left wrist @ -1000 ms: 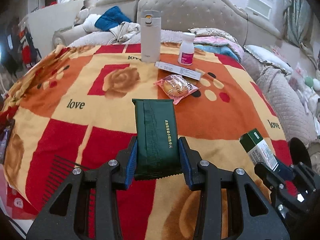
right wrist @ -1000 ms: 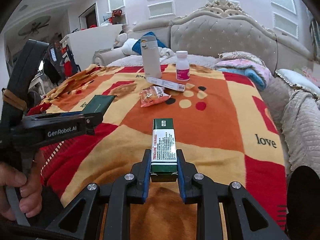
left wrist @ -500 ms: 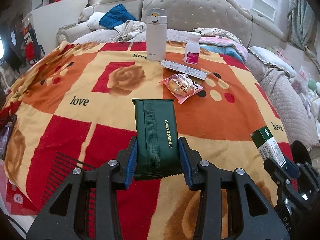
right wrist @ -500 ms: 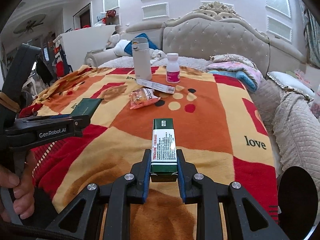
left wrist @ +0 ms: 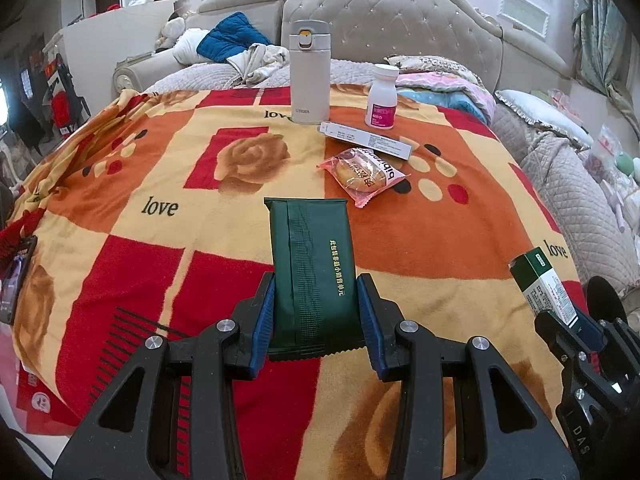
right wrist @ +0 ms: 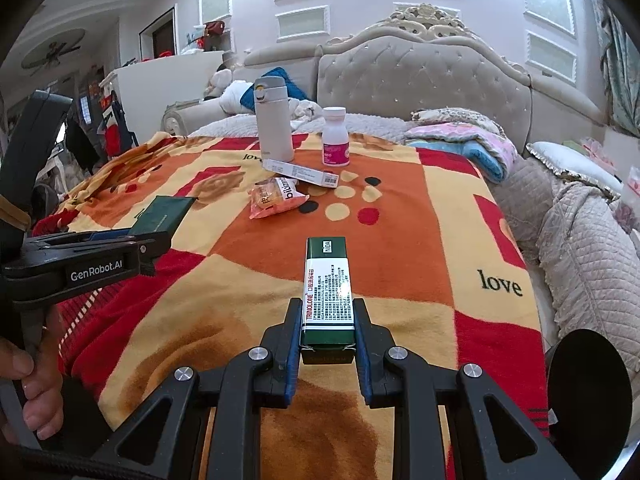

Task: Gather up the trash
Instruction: 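Lift the green wallet and green-white box off the blanket with both tools, then carry the green wallet and green-white box in both tools to the black bin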

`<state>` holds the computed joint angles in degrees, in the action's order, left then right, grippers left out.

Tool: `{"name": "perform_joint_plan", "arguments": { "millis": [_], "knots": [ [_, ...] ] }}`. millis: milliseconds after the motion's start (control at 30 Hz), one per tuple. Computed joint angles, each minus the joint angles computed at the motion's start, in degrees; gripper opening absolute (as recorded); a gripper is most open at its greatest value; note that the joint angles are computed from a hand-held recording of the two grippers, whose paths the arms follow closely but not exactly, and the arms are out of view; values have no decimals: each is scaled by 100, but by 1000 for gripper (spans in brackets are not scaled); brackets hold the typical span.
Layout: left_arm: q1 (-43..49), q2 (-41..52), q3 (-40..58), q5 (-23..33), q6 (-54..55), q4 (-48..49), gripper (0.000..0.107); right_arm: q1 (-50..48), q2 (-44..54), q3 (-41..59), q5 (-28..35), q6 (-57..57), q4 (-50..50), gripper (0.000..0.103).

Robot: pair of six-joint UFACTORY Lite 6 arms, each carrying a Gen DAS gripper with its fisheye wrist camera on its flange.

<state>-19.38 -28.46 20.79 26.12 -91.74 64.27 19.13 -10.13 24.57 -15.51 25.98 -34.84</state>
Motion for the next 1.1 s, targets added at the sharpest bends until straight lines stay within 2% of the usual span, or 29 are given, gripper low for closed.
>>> {"name": "perform_joint_plan", "arguments": {
  "millis": [133, 500, 733, 833, 900, 1000, 1100],
  "knots": [
    [-31, 12, 3, 33, -8, -1, 38, -61, -39, -18, 15, 70, -101, 22],
    [-278, 145, 62, 311, -233, 151, 38, -570, -374, -176, -56, 919, -1134, 22],
    [-407, 42, 162, 314, 126, -486, 38, -1323, -496, -178, -112, 1565, -1943, 22],
    [-787, -165, 305, 530, 397, -998, 38, -1915, -521, -148, -181, 2190, -2582, 22],
    [-1228, -359, 449, 871, 357, -1090, 38, -2342, -544, -125, -332, 2720, -3157, 22],
    [-1977, -376, 734, 1452, 4, -808, 38, -2873, -647, -127, -549, 3252, -3805, 22],
    [-2272, 131, 998, 1456, -197, -432, 38, -3444, -777, -153, -801, 3610, -4425, 22]
  ]
}}
